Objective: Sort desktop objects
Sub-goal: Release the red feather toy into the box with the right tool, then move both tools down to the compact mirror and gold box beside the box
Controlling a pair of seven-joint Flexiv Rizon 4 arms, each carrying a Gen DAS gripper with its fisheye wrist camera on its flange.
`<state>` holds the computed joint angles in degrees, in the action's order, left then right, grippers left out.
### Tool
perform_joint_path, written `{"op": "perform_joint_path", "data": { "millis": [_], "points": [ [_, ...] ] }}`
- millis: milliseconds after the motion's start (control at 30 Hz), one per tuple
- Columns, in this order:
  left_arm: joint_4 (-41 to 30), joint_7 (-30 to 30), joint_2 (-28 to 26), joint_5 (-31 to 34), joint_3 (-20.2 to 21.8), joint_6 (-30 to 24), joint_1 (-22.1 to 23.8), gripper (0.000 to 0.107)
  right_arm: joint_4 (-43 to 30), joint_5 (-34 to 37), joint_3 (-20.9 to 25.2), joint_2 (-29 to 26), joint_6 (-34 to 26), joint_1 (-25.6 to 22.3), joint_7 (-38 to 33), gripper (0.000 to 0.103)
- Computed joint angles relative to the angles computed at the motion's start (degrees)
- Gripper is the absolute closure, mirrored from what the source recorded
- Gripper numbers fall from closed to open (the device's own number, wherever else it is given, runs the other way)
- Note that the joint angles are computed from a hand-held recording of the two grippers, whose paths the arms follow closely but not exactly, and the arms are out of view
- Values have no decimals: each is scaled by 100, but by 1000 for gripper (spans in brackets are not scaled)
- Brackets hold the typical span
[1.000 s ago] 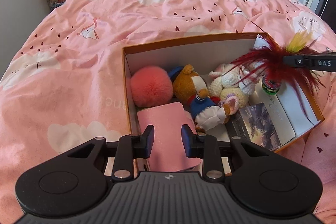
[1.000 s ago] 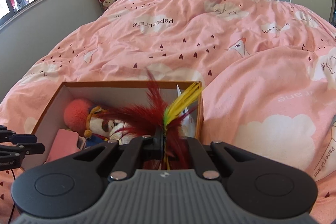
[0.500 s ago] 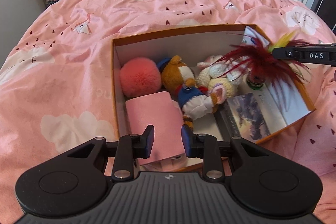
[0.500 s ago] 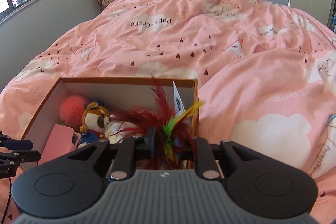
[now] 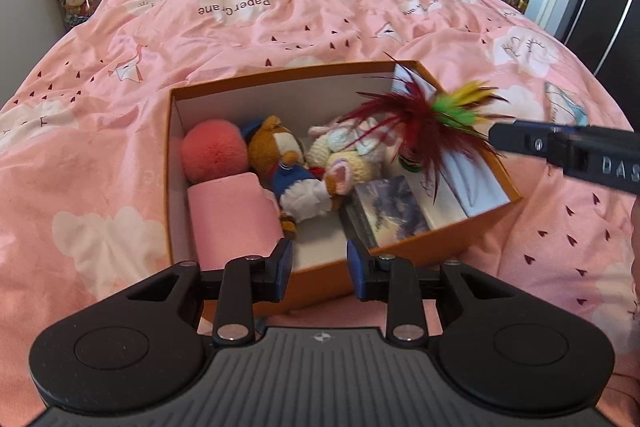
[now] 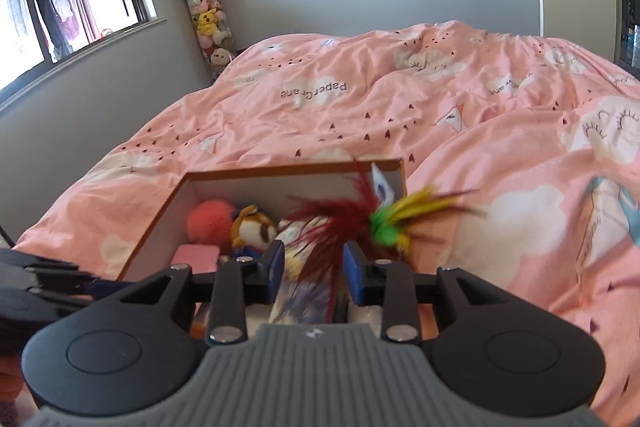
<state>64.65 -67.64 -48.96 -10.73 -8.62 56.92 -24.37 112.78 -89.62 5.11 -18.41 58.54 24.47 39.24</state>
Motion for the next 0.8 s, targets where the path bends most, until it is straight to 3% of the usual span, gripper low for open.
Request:
{"op": "perform_joint_path", "data": {
  "millis": [133, 233, 433, 633, 700, 800],
  "points": [
    [465, 194, 253, -67, -160, 102, 83, 72, 213, -149, 114, 126, 299, -24, 210, 68],
    [757, 322, 419, -131, -225, 40, 118, 72, 335, -137, 165, 92, 1059, -209, 373, 68],
    [1209, 507, 673, -169, -239, -260, 116, 72, 658, 1096, 204, -154, 1657, -96, -85, 68],
    [1452, 695, 888, -125, -193, -1017, 135, 72, 775, 820, -209, -532, 3318, -71, 544, 67],
    [1611, 733, 983, -83, -157, -1032, 127, 72, 788, 1333, -48, -684, 3526, -96, 40, 67],
    [1654, 722, 1046, -54, -117, -1287, 129, 73, 729, 2541, 813, -819, 3048, -391, -1388, 65]
  ]
}}
